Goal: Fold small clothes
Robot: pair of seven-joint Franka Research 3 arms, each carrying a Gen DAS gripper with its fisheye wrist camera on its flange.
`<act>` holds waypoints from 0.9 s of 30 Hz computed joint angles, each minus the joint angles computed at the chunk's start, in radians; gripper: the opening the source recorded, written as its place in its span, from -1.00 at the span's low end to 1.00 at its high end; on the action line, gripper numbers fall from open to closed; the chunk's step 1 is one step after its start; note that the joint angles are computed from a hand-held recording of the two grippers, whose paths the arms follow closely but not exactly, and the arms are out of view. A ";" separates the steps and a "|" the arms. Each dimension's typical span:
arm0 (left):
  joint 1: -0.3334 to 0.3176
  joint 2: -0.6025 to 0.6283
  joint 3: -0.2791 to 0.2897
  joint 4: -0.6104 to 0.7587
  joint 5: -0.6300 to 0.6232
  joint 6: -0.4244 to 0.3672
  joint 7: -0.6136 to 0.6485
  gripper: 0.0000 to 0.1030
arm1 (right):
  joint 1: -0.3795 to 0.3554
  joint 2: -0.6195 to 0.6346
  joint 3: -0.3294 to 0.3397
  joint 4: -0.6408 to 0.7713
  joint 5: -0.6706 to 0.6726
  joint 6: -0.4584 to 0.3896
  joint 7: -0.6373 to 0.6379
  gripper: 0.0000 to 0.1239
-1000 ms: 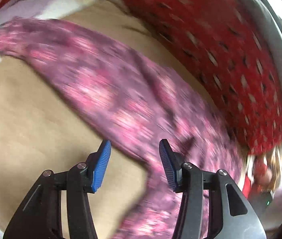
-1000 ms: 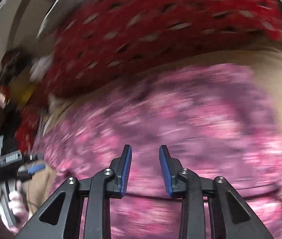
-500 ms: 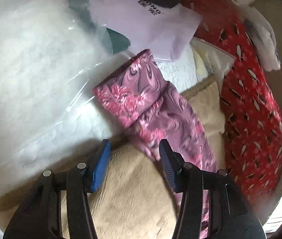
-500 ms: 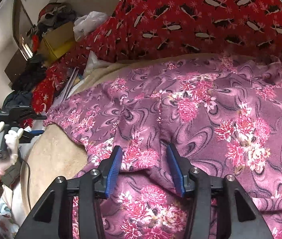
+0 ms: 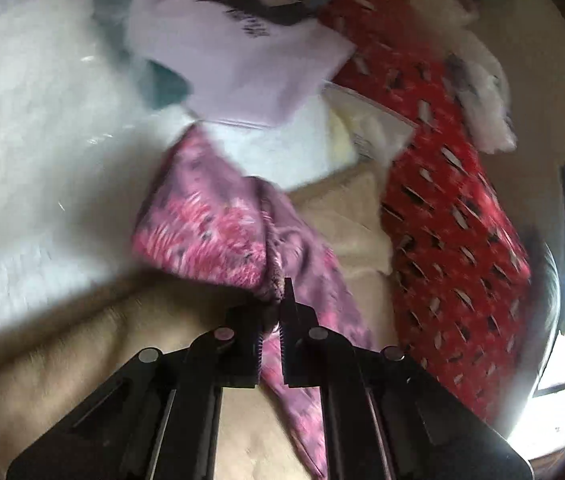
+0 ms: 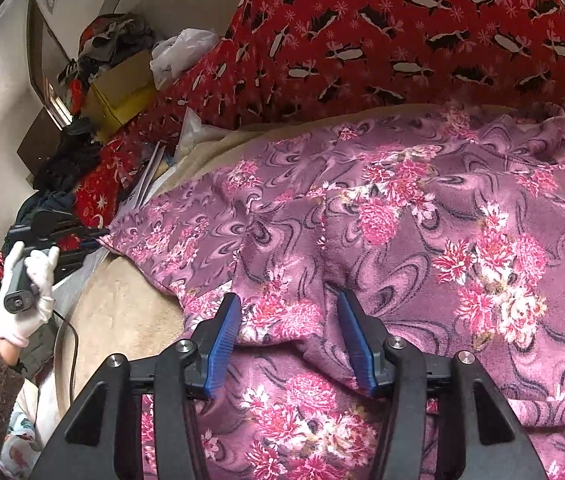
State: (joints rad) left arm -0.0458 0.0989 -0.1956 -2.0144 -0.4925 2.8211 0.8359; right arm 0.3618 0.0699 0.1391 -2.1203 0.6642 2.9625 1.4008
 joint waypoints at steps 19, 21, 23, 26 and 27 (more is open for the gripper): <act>-0.218 0.160 -0.111 0.433 0.294 -0.170 -0.024 -0.91 | -0.225 -0.286 -0.007 -0.266 -0.691 -0.045 0.622 -0.13; -0.243 0.210 -0.131 0.485 0.296 -0.195 -0.026 -0.91 | -0.207 -0.292 -0.040 -0.292 -0.632 -0.053 0.593 -0.15; -0.274 0.264 -0.142 0.535 0.310 -0.225 -0.039 -0.91 | -0.159 -0.296 -0.084 -0.331 -0.528 0.006 0.507 -0.15; -0.307 0.334 -0.156 0.580 0.321 -0.269 -0.053 -0.91 | -0.164 -0.303 -0.071 -0.350 -0.496 0.040 0.471 -0.07; -0.312 0.361 -0.165 0.591 0.310 -0.288 -0.053 -0.91 | -0.164 -0.302 -0.068 -0.349 -0.489 0.041 0.459 -0.02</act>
